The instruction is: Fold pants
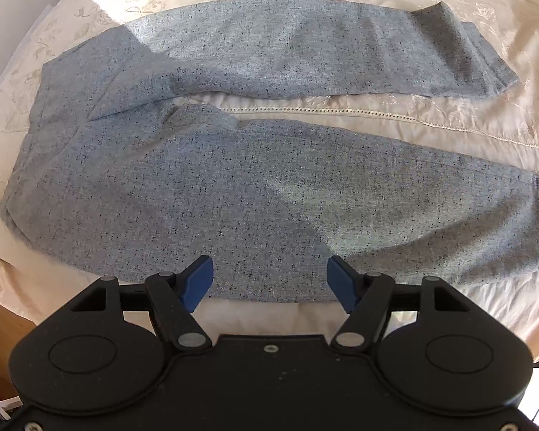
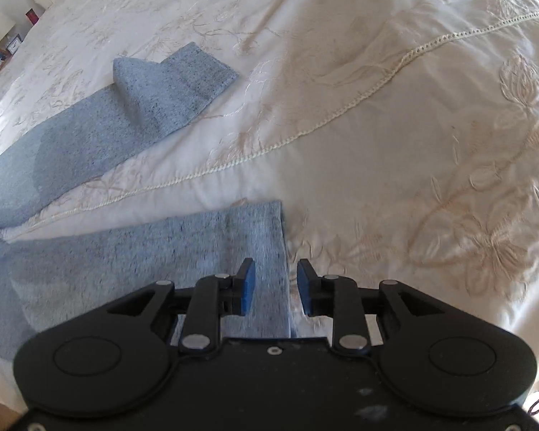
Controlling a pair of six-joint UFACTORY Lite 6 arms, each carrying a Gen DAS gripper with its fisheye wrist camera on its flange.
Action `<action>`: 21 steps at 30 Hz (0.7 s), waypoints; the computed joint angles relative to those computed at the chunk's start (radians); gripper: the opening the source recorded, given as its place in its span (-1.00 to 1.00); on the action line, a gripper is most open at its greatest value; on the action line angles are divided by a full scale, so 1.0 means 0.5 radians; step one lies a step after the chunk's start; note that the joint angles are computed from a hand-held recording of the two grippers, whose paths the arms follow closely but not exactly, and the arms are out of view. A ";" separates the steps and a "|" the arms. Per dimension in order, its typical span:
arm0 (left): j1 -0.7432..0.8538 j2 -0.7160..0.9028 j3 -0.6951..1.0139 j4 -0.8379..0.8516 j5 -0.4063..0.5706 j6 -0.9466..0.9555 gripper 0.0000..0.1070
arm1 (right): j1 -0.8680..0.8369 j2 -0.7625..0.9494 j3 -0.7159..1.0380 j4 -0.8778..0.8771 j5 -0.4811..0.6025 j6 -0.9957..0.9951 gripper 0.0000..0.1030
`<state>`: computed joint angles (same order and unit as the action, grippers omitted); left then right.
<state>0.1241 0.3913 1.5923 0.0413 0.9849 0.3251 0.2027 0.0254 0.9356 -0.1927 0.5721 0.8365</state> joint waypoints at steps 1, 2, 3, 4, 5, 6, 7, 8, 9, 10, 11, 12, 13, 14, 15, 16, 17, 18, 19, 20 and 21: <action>-0.010 -0.004 -0.006 0.001 -0.002 0.003 0.32 | 0.019 -0.077 -0.066 0.056 0.002 -0.056 -0.44; -0.017 -0.007 -0.010 -0.002 -0.004 0.009 0.32 | 0.036 -0.117 -0.108 0.112 0.003 -0.113 -0.44; -0.022 -0.014 -0.017 -0.008 -0.009 0.018 0.32 | 0.063 -0.135 -0.143 0.169 0.005 -0.175 -0.44; -0.028 -0.021 -0.019 -0.011 -0.010 0.025 0.32 | 0.100 -0.139 -0.175 0.183 0.006 -0.192 -0.44; -0.033 -0.027 -0.019 -0.012 -0.013 0.029 0.32 | 0.136 -0.106 -0.188 0.165 -0.005 -0.177 -0.44; -0.036 -0.030 -0.018 -0.012 -0.018 0.034 0.32 | 0.160 -0.057 -0.185 0.150 -0.015 -0.156 -0.44; -0.039 -0.036 -0.022 -0.009 -0.023 0.034 0.32 | 0.174 0.015 -0.165 0.151 -0.030 -0.140 -0.44; -0.040 -0.039 -0.022 -0.005 -0.024 0.031 0.32 | 0.170 0.062 -0.159 0.189 -0.054 -0.164 -0.45; -0.039 -0.037 -0.018 -0.003 -0.025 0.028 0.32 | 0.152 0.109 -0.129 0.268 -0.065 -0.243 -0.61; -0.036 -0.036 -0.018 -0.001 -0.025 0.023 0.32 | 0.131 0.168 -0.060 0.363 -0.039 -0.342 -0.80; -0.035 -0.035 -0.019 0.004 -0.025 0.013 0.32 | 0.113 0.199 0.011 0.437 0.000 -0.412 -0.96; -0.035 -0.030 -0.017 0.011 -0.023 0.002 0.32 | 0.098 0.196 0.067 0.495 0.014 -0.454 -0.97; -0.035 -0.024 -0.017 0.016 -0.022 -0.004 0.32 | 0.079 0.196 0.125 0.539 0.006 -0.495 -0.97; -0.035 -0.020 -0.019 0.018 -0.023 -0.006 0.32 | 0.064 0.168 0.171 0.537 0.018 -0.501 -0.96; -0.036 -0.018 -0.023 0.017 -0.024 -0.006 0.32 | 0.064 0.144 0.205 0.477 0.024 -0.458 -0.90; -0.036 -0.017 -0.026 0.014 -0.024 -0.002 0.32 | 0.076 0.131 0.242 0.333 0.034 -0.343 -0.79; -0.037 -0.023 -0.033 0.007 -0.025 0.006 0.32 | 0.090 0.115 0.238 0.187 0.040 -0.229 -0.43; -0.039 -0.033 -0.045 0.004 -0.030 0.012 0.32 | 0.089 0.116 0.226 0.071 0.070 -0.162 -0.30; -0.039 -0.043 -0.056 0.006 -0.035 0.017 0.32 | 0.089 0.118 0.195 -0.008 0.100 -0.121 -0.30; -0.040 -0.052 -0.066 0.010 -0.041 0.016 0.32 | 0.070 0.116 0.145 -0.011 0.103 -0.145 -0.30; -0.039 -0.061 -0.076 0.013 -0.046 0.016 0.32 | 0.037 0.106 0.082 0.051 0.077 -0.219 -0.30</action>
<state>0.1048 0.3611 1.5545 0.0476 0.9618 0.3330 0.2215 0.0782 0.9768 -0.1674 0.6108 0.7270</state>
